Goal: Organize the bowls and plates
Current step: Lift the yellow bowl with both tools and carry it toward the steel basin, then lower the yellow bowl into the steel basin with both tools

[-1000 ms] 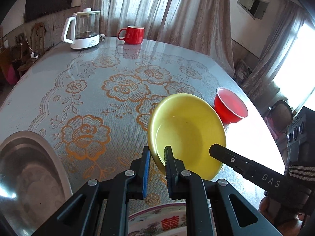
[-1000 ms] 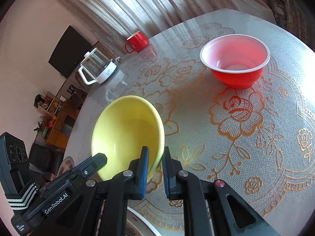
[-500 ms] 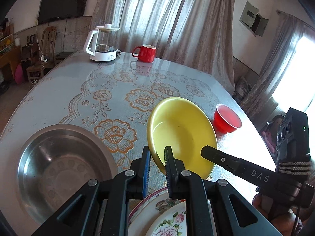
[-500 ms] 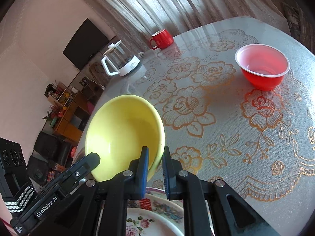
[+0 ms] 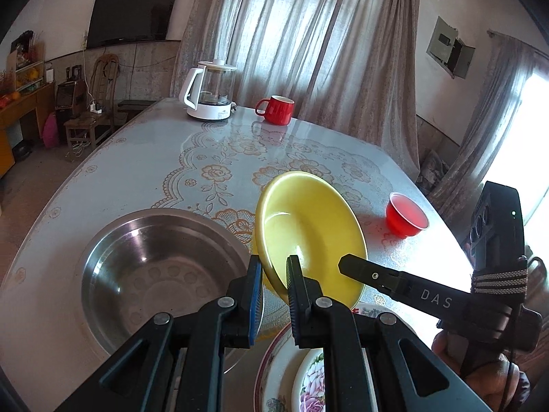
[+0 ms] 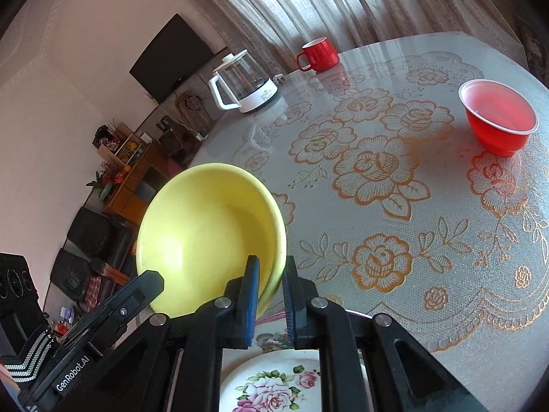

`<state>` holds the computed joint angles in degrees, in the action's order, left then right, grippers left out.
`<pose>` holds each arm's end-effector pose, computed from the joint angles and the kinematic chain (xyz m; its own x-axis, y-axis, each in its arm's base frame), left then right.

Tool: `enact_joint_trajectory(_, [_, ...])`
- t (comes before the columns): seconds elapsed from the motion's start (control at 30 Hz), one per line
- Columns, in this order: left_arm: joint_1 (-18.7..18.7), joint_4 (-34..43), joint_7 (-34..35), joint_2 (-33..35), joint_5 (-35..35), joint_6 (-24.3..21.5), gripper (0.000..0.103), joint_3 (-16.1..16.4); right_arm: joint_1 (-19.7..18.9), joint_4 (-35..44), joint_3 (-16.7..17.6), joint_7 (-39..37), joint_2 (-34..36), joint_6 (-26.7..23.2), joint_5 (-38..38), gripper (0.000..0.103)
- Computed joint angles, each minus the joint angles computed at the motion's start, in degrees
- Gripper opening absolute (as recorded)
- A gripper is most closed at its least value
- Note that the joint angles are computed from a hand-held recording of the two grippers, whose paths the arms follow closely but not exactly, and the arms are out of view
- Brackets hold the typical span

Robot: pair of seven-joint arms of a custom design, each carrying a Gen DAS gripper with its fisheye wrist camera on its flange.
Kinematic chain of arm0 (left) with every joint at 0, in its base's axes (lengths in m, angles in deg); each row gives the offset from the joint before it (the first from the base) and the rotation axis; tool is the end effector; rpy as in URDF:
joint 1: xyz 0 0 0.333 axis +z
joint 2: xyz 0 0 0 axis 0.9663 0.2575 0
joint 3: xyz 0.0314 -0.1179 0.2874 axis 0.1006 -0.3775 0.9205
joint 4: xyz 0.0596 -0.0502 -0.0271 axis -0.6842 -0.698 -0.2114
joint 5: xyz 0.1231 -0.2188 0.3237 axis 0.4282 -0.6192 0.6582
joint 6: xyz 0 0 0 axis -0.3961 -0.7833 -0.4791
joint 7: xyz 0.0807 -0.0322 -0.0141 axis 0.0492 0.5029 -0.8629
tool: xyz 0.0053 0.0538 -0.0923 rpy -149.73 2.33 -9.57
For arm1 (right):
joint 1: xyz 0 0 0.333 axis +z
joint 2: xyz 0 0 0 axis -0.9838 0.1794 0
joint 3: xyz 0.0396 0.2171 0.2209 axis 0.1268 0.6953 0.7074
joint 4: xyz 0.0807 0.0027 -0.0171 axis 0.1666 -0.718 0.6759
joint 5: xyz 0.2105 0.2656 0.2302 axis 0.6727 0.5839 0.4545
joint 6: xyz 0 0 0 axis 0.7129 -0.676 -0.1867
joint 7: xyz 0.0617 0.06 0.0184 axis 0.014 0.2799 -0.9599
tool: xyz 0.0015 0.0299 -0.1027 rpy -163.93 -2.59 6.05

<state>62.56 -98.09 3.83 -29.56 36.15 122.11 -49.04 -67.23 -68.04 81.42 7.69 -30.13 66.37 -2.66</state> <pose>0.4784 -0.2962 0.4696 0.2773 -0.9206 0.2749 -0.5685 -0.3879 -0.7255 0.6321 0.2325 0.4307 0.4882 -0.6861 -0.5393 -0.8200 -0.1490 -0.5527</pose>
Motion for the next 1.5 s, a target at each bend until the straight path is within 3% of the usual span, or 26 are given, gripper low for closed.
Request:
enact_joint_trajectory(0.6, [2.70,-9.07,-4.06,-7.51,-1.87,0.68,0.014,-1.40,2.47,-1.73,0.85,-1.35,-1.36,-1.41,-0.47,0.012])
enact_joint_trajectory(1.1, [6.67,-16.26,-6.76,-12.93,-5.54,4.92,0.014,-2.29,4.23,-0.54,1.69,-1.72,-0.39,-3.11,-1.61,0.012])
enact_joint_trajectory(1.5, [8.59,-19.09,-7.04,-14.35,-8.83,5.69,0.014,-2.94,5.86,2.77,2.21,2.29,2.89,-4.02,-7.17,0.015])
